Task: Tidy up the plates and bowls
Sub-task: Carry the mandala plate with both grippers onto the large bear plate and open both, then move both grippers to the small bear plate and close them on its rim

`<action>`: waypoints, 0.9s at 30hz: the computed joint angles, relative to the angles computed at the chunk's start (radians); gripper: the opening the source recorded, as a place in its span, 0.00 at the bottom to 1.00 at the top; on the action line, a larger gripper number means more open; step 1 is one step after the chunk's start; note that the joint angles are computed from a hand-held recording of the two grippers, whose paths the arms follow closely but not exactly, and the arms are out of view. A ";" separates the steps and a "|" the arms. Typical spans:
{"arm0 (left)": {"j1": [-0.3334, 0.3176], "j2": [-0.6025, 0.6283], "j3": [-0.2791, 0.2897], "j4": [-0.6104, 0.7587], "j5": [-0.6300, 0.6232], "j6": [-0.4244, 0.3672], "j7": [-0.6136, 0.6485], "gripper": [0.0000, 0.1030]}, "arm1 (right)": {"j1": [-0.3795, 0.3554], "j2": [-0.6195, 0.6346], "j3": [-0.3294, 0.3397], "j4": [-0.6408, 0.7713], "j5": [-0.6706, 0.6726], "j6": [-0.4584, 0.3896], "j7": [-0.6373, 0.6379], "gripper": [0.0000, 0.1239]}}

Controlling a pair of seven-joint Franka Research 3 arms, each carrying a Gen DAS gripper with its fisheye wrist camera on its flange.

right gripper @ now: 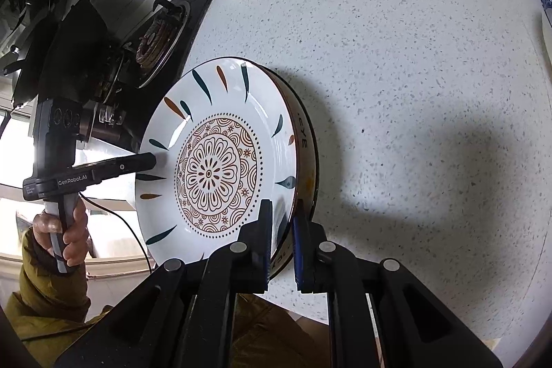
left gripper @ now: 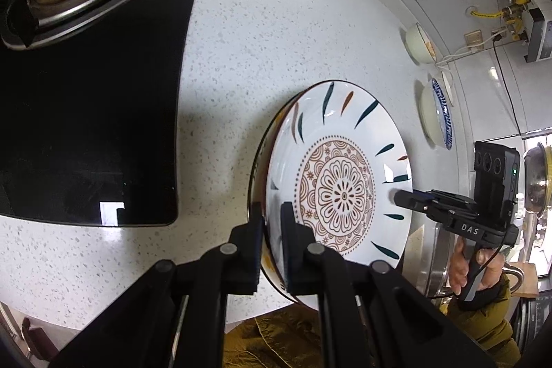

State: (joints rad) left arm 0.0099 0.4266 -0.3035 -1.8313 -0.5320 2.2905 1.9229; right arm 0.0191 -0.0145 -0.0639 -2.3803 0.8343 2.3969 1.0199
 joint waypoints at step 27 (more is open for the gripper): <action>-0.004 -0.253 0.048 -0.218 -0.153 0.246 0.177 0.34 | -0.016 -0.248 -0.079 -0.122 0.052 0.119 -0.089 0.45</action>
